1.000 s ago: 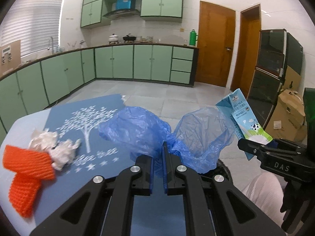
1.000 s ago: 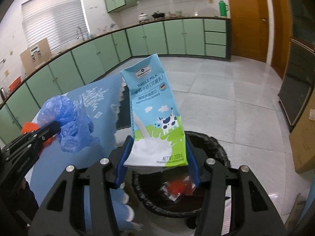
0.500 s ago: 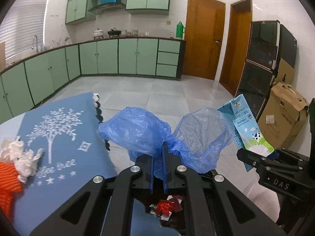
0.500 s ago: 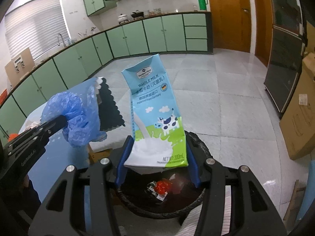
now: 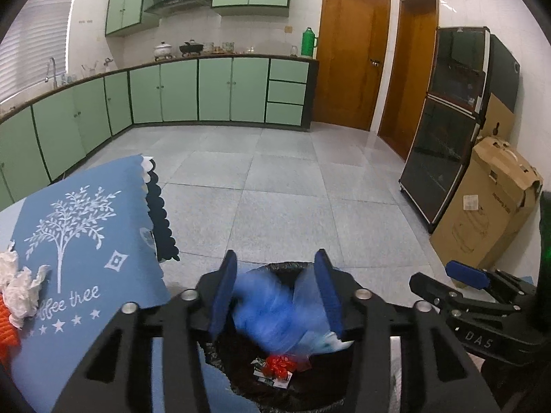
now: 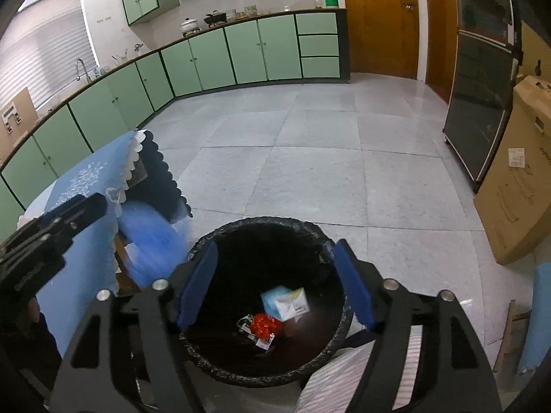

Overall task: Collect trash
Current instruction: 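Carry the milk carton and blue bag over the bin and release both, then withdraw both open grippers from the bin toward the orange foam nets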

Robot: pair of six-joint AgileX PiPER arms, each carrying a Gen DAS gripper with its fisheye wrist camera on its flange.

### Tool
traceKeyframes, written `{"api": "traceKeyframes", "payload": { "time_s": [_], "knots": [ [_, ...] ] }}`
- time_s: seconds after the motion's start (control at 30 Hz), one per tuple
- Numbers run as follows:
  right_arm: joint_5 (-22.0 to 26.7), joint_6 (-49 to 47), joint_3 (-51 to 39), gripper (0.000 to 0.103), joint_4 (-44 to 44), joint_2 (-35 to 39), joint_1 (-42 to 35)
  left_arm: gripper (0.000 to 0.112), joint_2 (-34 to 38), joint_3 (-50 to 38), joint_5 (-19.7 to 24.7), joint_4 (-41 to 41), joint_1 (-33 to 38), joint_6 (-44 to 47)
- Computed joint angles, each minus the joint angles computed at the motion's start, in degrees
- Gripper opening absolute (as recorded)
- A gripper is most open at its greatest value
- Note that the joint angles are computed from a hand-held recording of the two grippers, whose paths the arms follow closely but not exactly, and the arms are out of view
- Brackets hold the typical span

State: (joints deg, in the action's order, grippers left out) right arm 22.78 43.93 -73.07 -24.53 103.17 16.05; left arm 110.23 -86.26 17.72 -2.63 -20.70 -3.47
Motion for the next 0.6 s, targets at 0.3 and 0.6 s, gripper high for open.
{"api": "traceKeyframes", "payload": {
  "time_s": [0.3, 0.6],
  "knots": [
    [-0.8, 5.3, 0.4, 0.094, -4.6, -0.8, 0.3, 0.073, -4.0, 3.1, -1.6, 5.1, 2.0, -5.5],
    [0.6, -1.5, -6.2, 0.095, 1.1, 1.6, 5.3, 0.077, -12.5, 12.7, -4.5, 19.8, 7.7, -18.1]
  ]
}}
